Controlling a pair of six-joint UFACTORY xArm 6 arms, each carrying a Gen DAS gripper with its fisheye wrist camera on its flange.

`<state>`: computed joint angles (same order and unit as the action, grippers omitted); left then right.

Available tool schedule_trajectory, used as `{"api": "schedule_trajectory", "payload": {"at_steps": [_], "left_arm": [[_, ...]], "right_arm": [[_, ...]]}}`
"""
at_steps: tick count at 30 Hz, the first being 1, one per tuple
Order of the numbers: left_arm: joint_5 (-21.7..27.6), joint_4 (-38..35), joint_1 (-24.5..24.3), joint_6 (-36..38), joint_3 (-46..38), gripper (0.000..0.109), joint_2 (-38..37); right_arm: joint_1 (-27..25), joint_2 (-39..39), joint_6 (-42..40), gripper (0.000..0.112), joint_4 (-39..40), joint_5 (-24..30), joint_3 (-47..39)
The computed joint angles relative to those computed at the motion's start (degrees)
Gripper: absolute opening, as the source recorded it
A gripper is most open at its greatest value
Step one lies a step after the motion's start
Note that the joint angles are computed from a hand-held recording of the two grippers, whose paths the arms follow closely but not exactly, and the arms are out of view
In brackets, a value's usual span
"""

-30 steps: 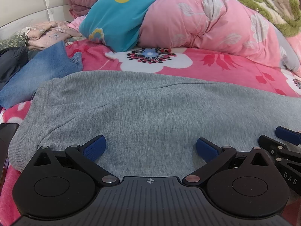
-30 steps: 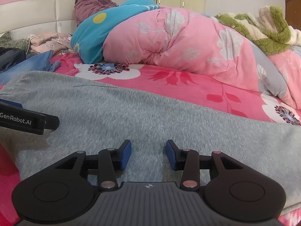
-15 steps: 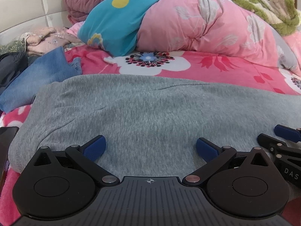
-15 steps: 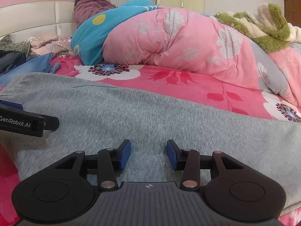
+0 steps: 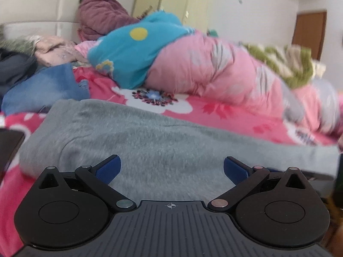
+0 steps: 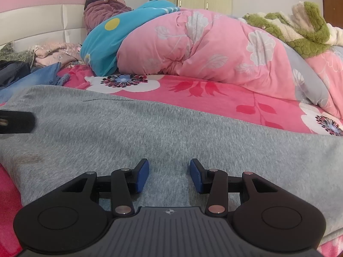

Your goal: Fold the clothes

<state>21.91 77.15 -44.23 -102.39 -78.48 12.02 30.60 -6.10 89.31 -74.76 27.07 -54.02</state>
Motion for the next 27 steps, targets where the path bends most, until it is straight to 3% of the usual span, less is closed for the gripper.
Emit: {"api": "schedule_trajectory", "payload": {"at_steps": [6,17,20,25,27], "left_arm": [[4.58,7.09,-0.24,-16.28,6.79,0.103,-5.37],[4.51,18.32,4.17,-53.74,13.16,0.102,-8.80],[4.33,17.78,5.77,-58.11,12.60,0.101,-8.31],[8.27,10.34,5.48,-56.34,10.89,0.096,-7.16],[11.68,5.70,4.43,-54.00,10.07,0.081,-6.74]], "right_arm": [[-0.55,-0.26,1.01,0.045,-0.50,-1.14,0.39],[-0.54,-0.12,2.15,0.045,-1.15,-0.92,0.32],[-0.51,-0.09,2.16,0.046,-1.18,-0.82,0.30],[-0.44,-0.11,2.22,0.046,-1.26,-0.70,0.32],[-0.43,-0.14,2.26,0.046,-1.30,-0.70,0.35]]}}
